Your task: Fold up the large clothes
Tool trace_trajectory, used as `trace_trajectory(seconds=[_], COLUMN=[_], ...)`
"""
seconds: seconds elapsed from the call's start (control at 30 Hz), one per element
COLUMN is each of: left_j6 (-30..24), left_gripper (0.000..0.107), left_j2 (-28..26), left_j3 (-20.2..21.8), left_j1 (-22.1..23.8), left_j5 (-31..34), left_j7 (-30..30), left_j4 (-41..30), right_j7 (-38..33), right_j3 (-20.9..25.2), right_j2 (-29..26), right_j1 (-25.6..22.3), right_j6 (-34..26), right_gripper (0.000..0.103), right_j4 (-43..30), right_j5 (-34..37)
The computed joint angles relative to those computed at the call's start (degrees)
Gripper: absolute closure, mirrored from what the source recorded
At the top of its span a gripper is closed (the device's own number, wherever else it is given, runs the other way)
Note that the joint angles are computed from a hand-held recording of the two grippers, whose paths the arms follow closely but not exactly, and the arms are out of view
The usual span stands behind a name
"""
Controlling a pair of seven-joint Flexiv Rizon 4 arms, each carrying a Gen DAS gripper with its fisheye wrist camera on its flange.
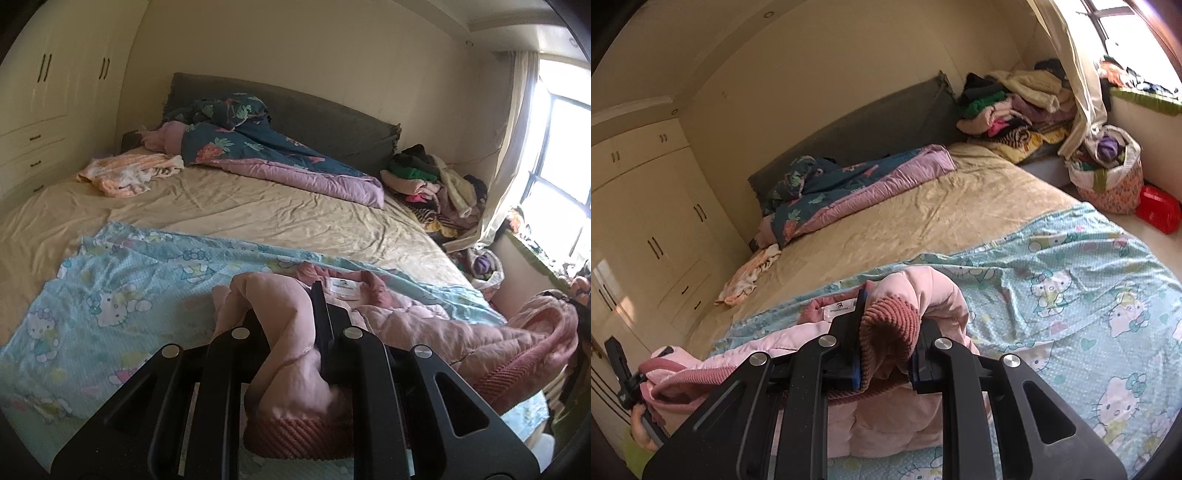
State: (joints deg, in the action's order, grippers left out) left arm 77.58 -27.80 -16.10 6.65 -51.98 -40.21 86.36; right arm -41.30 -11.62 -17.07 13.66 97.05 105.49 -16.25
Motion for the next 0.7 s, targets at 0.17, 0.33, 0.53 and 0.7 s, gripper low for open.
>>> trace_trajectory(seconds=[0.17, 0.33, 0.53, 0.7], left_j6=[-0.4, -2.0, -3.7, -5.5], left_gripper=[0.098, 0.097, 0.098, 0.097], left_j2=[-3.3, -6.1, -8.7, -11.2], left_j3=[3.5, 5.7, 6.6, 7.8], left_j1=[-1.9, -2.5, -2.5, -3.0], left_j5=[6.7, 13.8, 19.5, 23.2], left_j7=[-6.1, -11.9, -16.4, -19.7], left_j4=[-3.8, -7.2, -10.8, -14.3], right_j7=[-3.1, -6.2, -8.7, -10.6], right_j3=[8.2, 12.7, 13.9, 15.4], right_j2=[-3.8, -7.2, -10.5, -13.1], right_j1=[-7.3, -10.9, -11.8, -12.8], right_j6=[-3.6, -8.2, -11.6, -14.2], right_gripper=[0.086, 0.086, 0.086, 0.085], right_j4=[-5.5, -10.9, -15.7, -19.4], right_j5=[2.2, 4.3, 6.3, 8.1])
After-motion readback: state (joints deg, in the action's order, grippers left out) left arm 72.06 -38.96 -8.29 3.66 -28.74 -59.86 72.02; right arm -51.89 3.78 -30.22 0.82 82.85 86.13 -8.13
